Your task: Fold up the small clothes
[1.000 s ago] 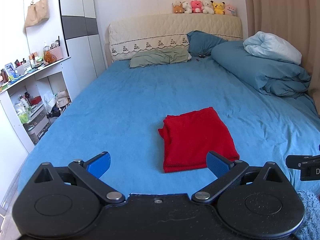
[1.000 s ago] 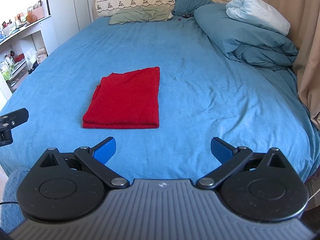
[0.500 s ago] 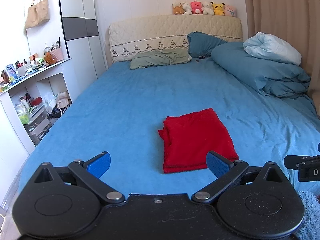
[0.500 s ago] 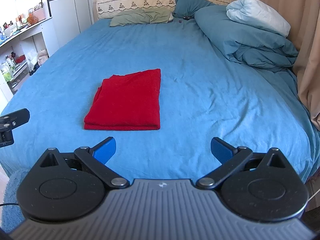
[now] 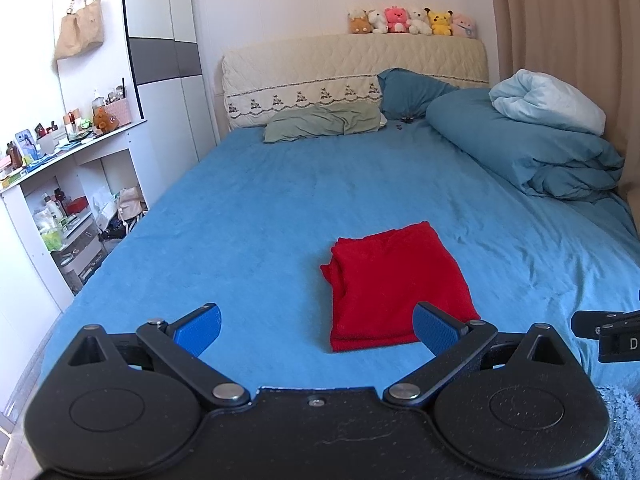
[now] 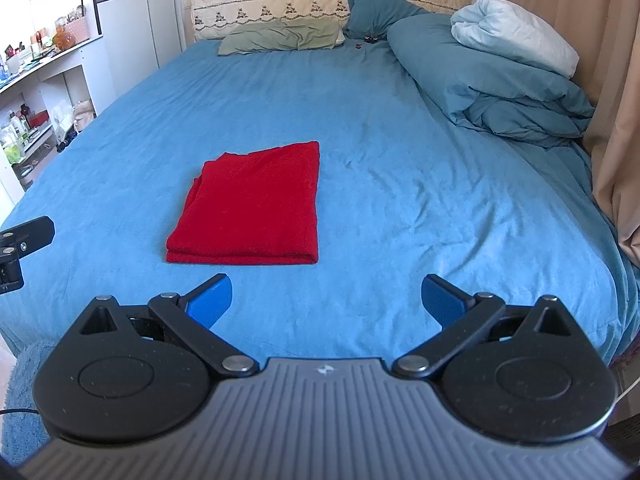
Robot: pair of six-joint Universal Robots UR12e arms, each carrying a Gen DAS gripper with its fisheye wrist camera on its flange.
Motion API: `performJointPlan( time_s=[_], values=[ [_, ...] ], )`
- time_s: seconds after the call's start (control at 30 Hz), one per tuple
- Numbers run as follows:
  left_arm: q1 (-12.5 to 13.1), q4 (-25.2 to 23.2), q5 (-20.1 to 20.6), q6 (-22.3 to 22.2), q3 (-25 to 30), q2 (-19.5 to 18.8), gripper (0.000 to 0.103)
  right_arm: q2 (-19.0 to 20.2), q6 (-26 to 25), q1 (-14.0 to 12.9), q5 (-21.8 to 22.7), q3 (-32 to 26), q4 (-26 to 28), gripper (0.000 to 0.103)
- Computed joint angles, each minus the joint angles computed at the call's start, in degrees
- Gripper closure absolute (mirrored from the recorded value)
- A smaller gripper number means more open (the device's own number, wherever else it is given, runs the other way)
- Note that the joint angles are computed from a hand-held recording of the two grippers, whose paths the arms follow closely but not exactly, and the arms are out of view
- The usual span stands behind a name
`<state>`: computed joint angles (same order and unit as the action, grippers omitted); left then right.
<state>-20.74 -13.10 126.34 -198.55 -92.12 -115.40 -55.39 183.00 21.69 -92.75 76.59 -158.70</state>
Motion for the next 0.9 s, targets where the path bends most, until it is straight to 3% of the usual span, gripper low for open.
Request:
performJointPlan(
  time_s=[0.9],
  values=[
    [-0.32, -0.68, 2.56, -0.56, 0.67, -0.45, 0.000, 0.09, -0.48, -0.28, 0.82, -0.31, 0.15, 0.000]
  ],
)
